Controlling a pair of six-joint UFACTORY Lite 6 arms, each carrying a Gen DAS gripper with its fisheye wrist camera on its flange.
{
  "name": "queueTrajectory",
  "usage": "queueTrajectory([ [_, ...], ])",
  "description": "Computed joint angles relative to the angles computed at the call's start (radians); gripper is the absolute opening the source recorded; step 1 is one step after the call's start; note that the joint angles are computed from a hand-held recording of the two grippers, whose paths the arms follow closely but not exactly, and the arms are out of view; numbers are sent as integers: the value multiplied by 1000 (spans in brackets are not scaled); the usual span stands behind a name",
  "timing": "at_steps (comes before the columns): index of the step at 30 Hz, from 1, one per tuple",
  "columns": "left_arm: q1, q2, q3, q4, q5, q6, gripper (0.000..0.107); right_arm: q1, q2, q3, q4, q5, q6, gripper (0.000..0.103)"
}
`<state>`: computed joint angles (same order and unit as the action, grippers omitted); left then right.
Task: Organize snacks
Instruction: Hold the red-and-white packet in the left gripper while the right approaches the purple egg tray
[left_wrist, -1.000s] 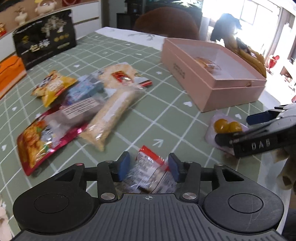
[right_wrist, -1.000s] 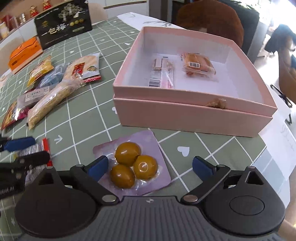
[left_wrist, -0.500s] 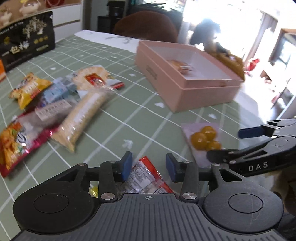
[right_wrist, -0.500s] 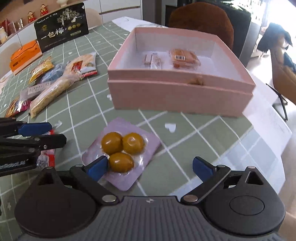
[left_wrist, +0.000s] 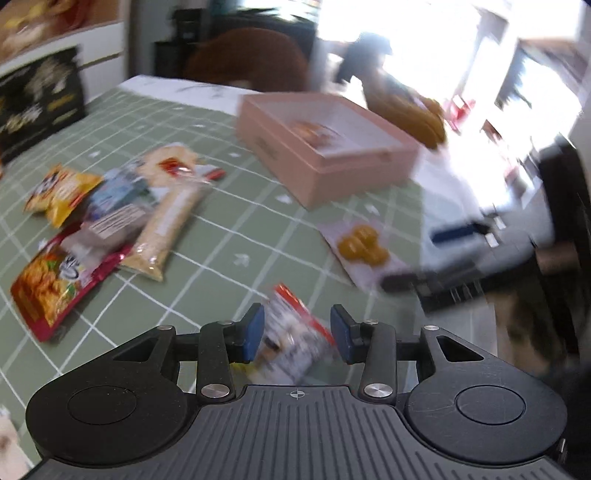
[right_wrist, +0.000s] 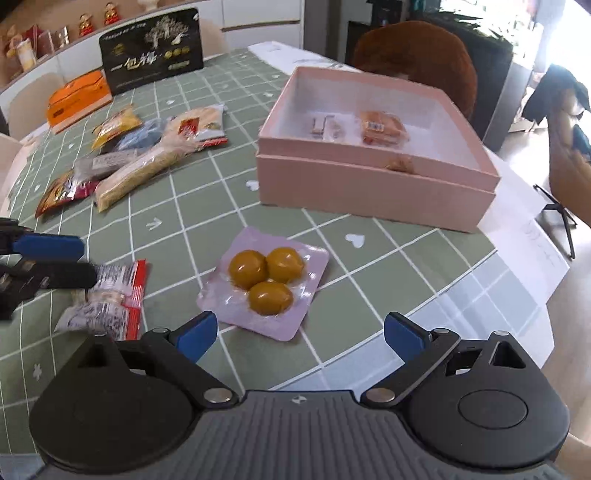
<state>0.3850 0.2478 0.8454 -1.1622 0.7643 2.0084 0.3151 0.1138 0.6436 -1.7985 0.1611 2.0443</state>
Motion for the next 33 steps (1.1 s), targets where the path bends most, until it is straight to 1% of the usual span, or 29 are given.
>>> queueTrajectory([
  [2,-16,-30,-37,15,-55,46,45,-15,10,4,0,-23,2,98],
  [4,-52,-50,-75,-12,-143,98,45,-31,17,1,-11,-36,25,98],
  [5,-63,-52,-83,-15,-168,106,45,-38,24,2,-6,-40,31,98],
  [6,-74,-46,-83,-14,-189,108,48,-44,26,-2,-25,-43,61,98],
  [9,-78,-29,-75,-26,-195,144,49,-54,20,-19,-56,-47,125,98],
  [11,-78,-8,-66,-69,-204,183,49,-50,11,-32,-43,-39,123,98],
  [13,-93,33,-50,-172,-228,228,51,-45,4,-42,-17,-28,108,98],
  [14,-105,57,-45,-262,-245,264,51,-43,2,-42,5,-25,90,98],
  [15,-113,79,-40,-360,-244,304,48,-41,3,-41,30,-22,70,98],
  [17,-121,119,-15,-443,-222,299,47,-30,9,-35,118,-11,-11,98],
  [19,-106,146,16,-405,-171,242,47,-12,12,-30,195,4,-88,98],
  [20,-102,144,19,-384,-160,229,47,-4,12,-30,220,9,-115,98],
  [22,-102,130,14,-387,-169,269,47,5,14,-28,239,13,-139,98],
  [26,-160,90,4,-497,-263,416,48,6,15,-32,181,11,-73,98],
  [27,-174,84,6,-511,-271,435,48,6,15,-34,154,12,-46,98],
  [30,-208,87,58,-433,-263,379,48,8,14,-43,63,16,40,99],
  [33,-239,147,145,-333,-277,282,48,2,20,-40,50,12,47,101],
])
